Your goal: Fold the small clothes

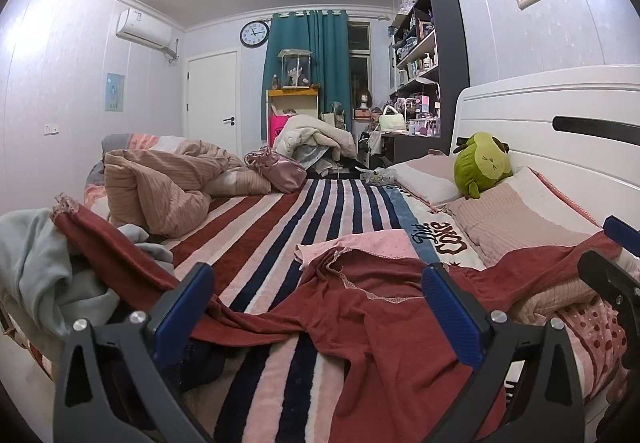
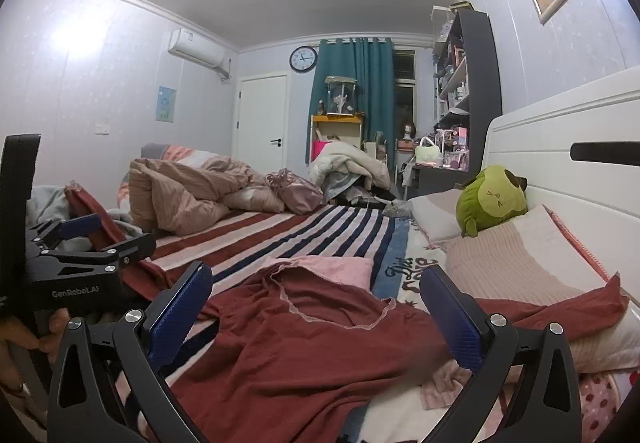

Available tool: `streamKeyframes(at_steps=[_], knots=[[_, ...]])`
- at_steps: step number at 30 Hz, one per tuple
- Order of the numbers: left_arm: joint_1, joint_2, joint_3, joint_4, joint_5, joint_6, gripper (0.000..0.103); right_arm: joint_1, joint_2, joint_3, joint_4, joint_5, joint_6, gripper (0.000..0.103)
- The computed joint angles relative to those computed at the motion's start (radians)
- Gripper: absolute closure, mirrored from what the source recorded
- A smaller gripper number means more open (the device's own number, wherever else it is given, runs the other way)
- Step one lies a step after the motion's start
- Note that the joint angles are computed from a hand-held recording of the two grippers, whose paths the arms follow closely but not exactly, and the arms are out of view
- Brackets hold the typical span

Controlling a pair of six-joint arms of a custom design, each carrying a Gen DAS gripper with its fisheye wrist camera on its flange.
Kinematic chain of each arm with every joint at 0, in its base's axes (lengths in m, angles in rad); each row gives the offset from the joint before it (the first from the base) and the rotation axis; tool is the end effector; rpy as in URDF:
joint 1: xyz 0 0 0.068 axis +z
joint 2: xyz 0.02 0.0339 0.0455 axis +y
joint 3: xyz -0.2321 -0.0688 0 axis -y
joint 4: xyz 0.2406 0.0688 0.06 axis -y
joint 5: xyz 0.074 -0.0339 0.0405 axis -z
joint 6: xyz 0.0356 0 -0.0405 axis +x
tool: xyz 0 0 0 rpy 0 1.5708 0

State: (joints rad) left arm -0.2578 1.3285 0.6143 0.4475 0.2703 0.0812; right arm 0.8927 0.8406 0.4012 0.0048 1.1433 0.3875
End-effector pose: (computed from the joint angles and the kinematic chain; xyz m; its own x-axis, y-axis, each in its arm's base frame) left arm 0.2779 -0.0831 0.1980 -0.2139 0.1372 -0.9672 0.5138 0.8579 0.0081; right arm 0.1438 0.1268 0.2010 -0.1709 0.0376 -0.9846 0.2803 0.9598 -0.0120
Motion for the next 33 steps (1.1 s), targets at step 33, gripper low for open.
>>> streamKeyframes(at_steps=[33], knots=[[0.008, 0.000, 0.001, -0.004, 0.009, -0.003, 0.001, -0.001, -0.001, -0.002, 0.003, -0.001, 0.004, 0.000]])
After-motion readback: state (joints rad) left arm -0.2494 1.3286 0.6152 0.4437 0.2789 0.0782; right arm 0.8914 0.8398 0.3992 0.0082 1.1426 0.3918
